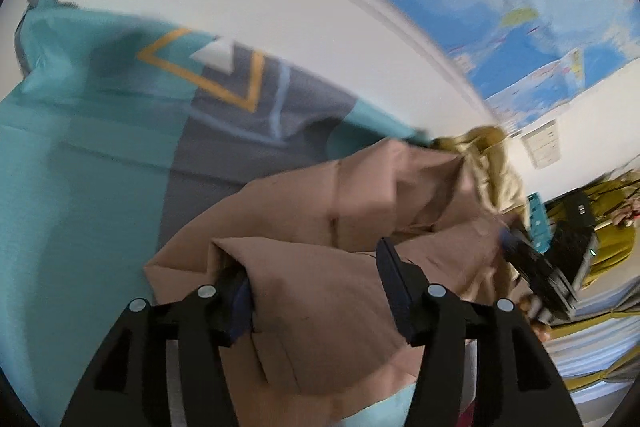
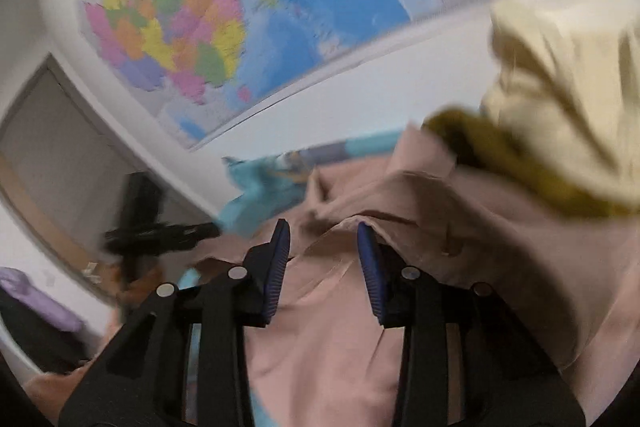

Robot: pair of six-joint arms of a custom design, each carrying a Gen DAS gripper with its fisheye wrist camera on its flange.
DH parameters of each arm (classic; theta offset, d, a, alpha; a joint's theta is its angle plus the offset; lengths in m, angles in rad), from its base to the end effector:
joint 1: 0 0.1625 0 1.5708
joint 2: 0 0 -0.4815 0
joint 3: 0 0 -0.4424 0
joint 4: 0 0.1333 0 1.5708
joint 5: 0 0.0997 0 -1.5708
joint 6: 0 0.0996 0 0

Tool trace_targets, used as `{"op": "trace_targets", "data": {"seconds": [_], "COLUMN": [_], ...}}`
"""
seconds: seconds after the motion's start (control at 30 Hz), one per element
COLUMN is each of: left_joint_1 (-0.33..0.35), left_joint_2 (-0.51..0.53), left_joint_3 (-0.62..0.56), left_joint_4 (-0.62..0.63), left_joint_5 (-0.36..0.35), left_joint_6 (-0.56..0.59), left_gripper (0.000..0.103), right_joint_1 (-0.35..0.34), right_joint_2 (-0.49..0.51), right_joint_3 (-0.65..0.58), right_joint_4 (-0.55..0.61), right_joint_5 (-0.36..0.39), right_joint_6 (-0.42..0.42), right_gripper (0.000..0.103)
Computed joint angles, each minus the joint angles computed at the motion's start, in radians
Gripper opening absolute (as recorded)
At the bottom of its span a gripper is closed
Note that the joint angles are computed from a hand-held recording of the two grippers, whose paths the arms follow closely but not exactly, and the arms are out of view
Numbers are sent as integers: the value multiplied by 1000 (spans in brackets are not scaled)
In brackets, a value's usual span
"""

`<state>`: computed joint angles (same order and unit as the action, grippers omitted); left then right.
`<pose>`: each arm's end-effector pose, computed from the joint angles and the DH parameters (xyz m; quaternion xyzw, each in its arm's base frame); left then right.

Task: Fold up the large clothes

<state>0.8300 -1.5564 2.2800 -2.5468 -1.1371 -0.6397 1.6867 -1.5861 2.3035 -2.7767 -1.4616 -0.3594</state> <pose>-0.1796 -0.4559 0.2884 0.0219 0.9689 -0.2307 0.0863 0.1964 -0.4407 0.3125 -0.2409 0.9385 -0.2461 0.0232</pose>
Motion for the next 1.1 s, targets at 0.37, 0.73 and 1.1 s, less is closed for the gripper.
{"op": "trace_targets", "data": {"seconds": [0.37, 0.73, 1.1], "left_joint_1": [-96, -197, -36], "left_joint_2": [-110, 63, 70], "left_joint_3": [98, 58, -42], "left_joint_4": [-152, 187, 120], "left_joint_5": [99, 342, 247], "left_joint_6": [142, 189, 85], "left_gripper": [79, 70, 13], "right_joint_1": [39, 185, 167], "right_joint_2": [60, 28, 202], "right_joint_3": [-57, 137, 59], "right_joint_4": [-60, -347, -445], "right_joint_5": [-120, -467, -592], "right_joint_6": [6, -415, -421], "right_gripper": [47, 88, 0]}}
